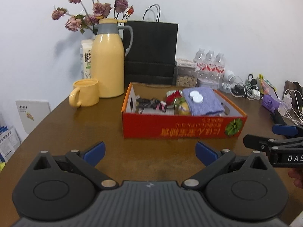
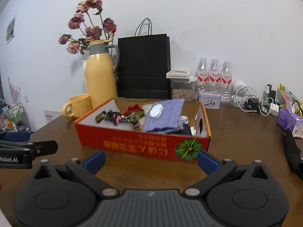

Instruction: Organize objects

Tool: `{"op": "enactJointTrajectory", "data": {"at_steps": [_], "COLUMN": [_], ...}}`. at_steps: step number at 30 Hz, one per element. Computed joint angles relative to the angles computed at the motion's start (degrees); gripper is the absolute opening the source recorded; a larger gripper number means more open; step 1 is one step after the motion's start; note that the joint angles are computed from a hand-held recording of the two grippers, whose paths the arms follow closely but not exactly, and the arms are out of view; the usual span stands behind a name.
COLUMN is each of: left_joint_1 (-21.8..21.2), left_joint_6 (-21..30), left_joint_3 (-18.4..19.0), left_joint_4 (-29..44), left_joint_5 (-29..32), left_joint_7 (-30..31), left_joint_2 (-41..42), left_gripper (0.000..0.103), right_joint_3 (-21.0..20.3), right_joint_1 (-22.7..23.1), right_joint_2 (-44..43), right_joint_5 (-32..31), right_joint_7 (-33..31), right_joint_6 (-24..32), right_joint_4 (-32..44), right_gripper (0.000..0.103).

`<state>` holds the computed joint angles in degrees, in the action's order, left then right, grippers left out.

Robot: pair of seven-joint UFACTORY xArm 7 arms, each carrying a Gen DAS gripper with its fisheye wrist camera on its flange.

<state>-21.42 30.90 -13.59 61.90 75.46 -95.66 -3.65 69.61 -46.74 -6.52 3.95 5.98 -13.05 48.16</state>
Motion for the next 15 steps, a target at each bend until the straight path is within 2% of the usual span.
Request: {"op": "enactJointTrajectory", "data": {"at_steps": [3, 5, 8, 15], "left_joint_1": [-0.11, 0.10, 0.54, 0.82], "left_joint_6": [-0.06, -0.17, -0.36, -0.09], "left_joint_3": [-0.26, -0.56, -0.97, -1.45], "left_joint_4": [-2.17, -3.04, -3.89, -3.41], "left_joint_5": [-1.86, -2.51, -3.15, -3.68], "left_joint_7": [0.39, 0.55, 0.58, 1.04], "left_joint_2": [-1.57, -2.20, -2.78, -2.35], "left_gripper": [0.103, 0.103, 0.103, 0.103], "right_joint_3": [-9.56, -12.92, -14.93, -14.34], "right_joint_1": [9.97, 13.47, 15.48, 14.17], "right_joint_2": [-1.01, -1.53, -1.93, -2.05], "right_joint_5": [-0.10, -0.53, -1.64, -4.96], "right_joint_7": [0.86, 1.66, 2.97, 6.47], "right_joint_6": [1.13, 1.61, 2.14, 2.72], "right_joint_4": [-1.43, -2.18, -2.70, -2.61], "right_gripper": [0.103, 0.103, 0.103, 0.103]}}
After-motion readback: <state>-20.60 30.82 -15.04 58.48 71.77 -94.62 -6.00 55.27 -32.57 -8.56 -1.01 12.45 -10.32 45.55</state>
